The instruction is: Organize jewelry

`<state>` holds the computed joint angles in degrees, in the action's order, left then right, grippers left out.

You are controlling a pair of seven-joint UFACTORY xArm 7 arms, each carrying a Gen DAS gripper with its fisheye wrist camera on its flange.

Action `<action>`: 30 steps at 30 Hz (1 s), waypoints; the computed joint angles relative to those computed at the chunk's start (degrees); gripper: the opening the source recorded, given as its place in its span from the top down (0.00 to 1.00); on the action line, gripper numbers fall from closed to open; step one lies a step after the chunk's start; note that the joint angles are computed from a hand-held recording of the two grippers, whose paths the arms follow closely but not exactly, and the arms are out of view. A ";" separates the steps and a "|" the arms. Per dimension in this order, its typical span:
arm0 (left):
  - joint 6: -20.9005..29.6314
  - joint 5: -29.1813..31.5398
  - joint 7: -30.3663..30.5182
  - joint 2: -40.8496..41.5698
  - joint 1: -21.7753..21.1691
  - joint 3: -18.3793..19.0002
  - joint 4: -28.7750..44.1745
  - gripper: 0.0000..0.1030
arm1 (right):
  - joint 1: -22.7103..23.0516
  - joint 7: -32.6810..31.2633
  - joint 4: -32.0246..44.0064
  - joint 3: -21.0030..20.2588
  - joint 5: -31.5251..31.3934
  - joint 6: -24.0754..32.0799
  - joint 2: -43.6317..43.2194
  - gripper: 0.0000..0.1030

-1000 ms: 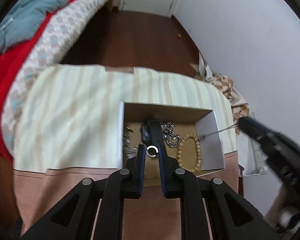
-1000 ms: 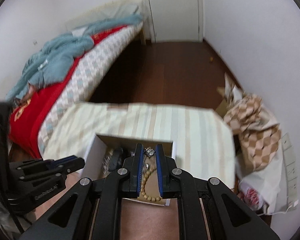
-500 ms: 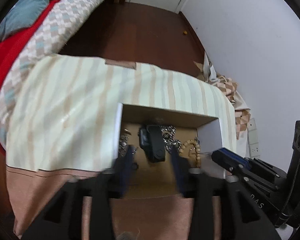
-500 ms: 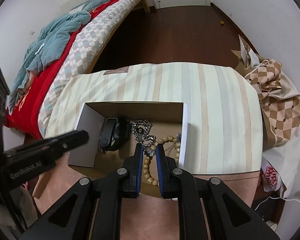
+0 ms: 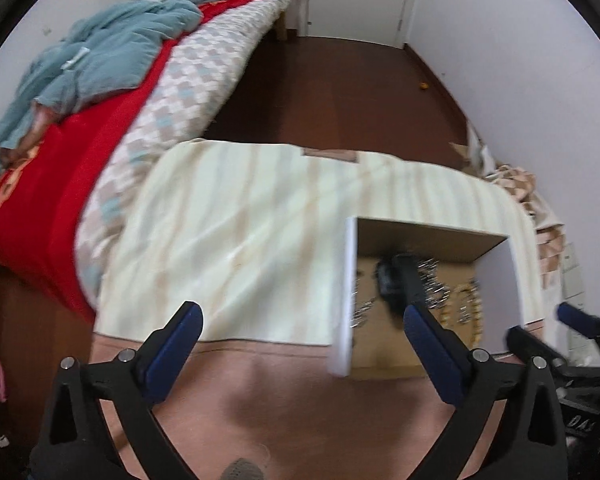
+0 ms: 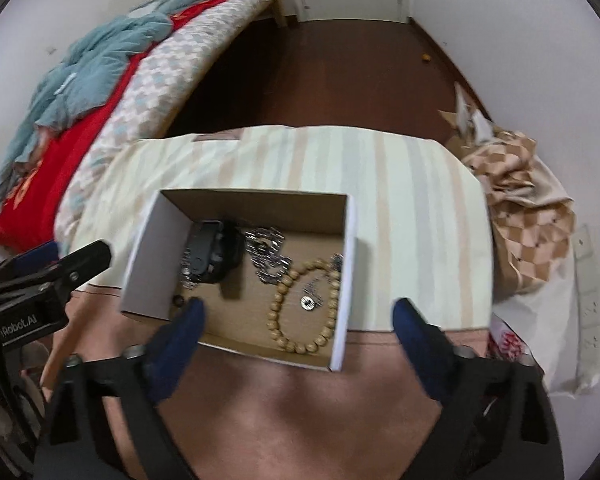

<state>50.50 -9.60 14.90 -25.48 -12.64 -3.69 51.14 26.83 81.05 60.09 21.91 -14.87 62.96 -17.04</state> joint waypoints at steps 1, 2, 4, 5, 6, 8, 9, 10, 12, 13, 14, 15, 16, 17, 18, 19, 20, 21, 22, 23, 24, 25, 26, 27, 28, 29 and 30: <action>-0.14 1.12 -0.33 -0.83 0.49 -0.30 -0.80 0.00 | -0.01 0.82 0.43 0.41 -0.12 1.24 0.18 0.03; -0.03 1.61 -0.39 -1.45 0.64 -0.35 -1.32 0.00 | 0.01 1.97 1.51 1.10 -0.48 3.69 0.76 0.02; 0.39 2.18 -0.26 -2.98 0.73 -0.22 -2.33 0.00 | 0.45 3.63 2.85 1.81 -1.19 6.74 1.38 0.01; 0.76 2.21 -0.10 -3.80 0.69 -0.05 -2.65 0.00 | 0.80 4.49 3.41 2.12 -1.52 8.00 1.48 0.01; 1.21 2.17 0.18 -4.86 0.61 0.18 -3.02 0.00 | 1.21 5.27 4.08 2.49 -1.86 9.36 1.53 0.01; 2.26 1.97 0.68 -7.09 0.38 0.47 -3.57 0.00 | 1.92 6.79 5.93 3.21 -2.72 12.47 1.95 0.01; 2.67 1.96 0.76 -8.03 0.33 0.48 -3.69 0.00 | 2.34 7.43 6.94 3.60 -3.30 13.96 2.11 0.01; 3.47 1.73 1.39 -9.57 0.07 0.85 -3.91 0.00 | 2.76 8.22 8.03 4.04 -3.88 15.63 2.26 0.01; 4.63 1.58 1.63 -12.13 -0.01 0.97 -4.10 0.00 | 3.72 9.61 10.75 5.06 -5.11 19.23 2.81 0.01; 5.21 1.52 1.79 -13.55 -0.03 1.12 -4.13 0.00 | 4.25 10.43 12.20 5.65 -5.84 21.16 3.10 0.01; 5.68 1.48 1.73 -14.48 0.03 1.11 -4.06 0.00 | 4.85 11.25 14.23 6.49 -6.83 23.74 3.70 0.01; 6.55 1.31 1.86 -16.05 0.00 1.41 -3.96 0.00 | 5.48 11.86 15.89 7.02 -7.64 25.70 4.29 0.01; 7.38 1.08 2.02 -17.45 -0.04 1.73 -3.77 0.01 | 6.25 12.80 18.02 7.84 -8.76 28.16 4.97 0.01; 8.05 0.91 2.16 -18.44 -0.05 1.95 -3.52 0.01 | 7.11 13.71 20.32 8.66 -9.96 30.67 5.83 0.01; 9.08 0.69 2.43 -19.88 -0.13 2.29 -3.16 0.01 | 8.05 14.44 22.24 9.21 -10.97 32.73 6.50 0.01; 10.14 0.50 2.67 -21.13 -0.17 2.59 -2.71 0.01 | 9.06 15.21 24.32 9.81 -12.16 34.85 7.37 0.01; 11.05 0.30 2.95 -21.85 -0.17 2.92 -2.19 0.01 | 10.22 16.05 27.06 10.66 -13.65 37.62 8.67 0.01; 12.44 0.00 3.29 -23.06 -0.23 3.42 -1.48 0.01 | 11.33 16.64 29.00 11.10 -14.75 39.52 9.65 0.01; 13.20 -0.17 3.45 -23.66 -0.14 3.58 -0.94 0.01 | 12.63 17.34 31.56 11.84 -16.25 41.85 10.93 0.01; 14.30 -0.26 3.59 -24.60 0.03 3.82 -0.18 0.01 | 13.89 18.10 33.90 12.38 -17.59 43.98 12.23 0.01; 15.45 -0.32 3.72 -25.41 0.20 4.08 0.61 0.01 | 15.47 19.01 36.96 13.25 -19.40 46.65 13.78 0.01; 16.53 -0.53 3.87 -25.99 0.30 4.45 1.48 0.01 | 16.83 19.60 39.09 13.57 -20.69 48.39 14.89 0.01; 17.30 -0.71 3.95 -26.51 0.46 4.64 2.04 0.01 | 18.42 20.20 41.63 14.04 -22.40 50.58 16.26 0.01; 18.40 -0.83 4.04 -26.95 0.62 4.96 3.02 0.01 | 20.77 20.98 45.77 15.11 -25.42 54.49 18.73 0.01; 19.47 -1.02 4.19 -27.30 0.71 5.30 3.98 0.01 | 22.92 21.34 48.87 15.58 -27.74 57.33 20.65 0.01; 20.15 -1.13 4.36 -27.47 0.86 5.52 4.62 0.01 | 25.48 21.57 52.44 16.06 -30.49 60.47 22.83 0.01; 21.11 -1.17 4.47 -27.69 1.05 5.74 5.58 0.01 | 27.96 21.69 55.60 16.21 -32.85 63.05 24.72 0.01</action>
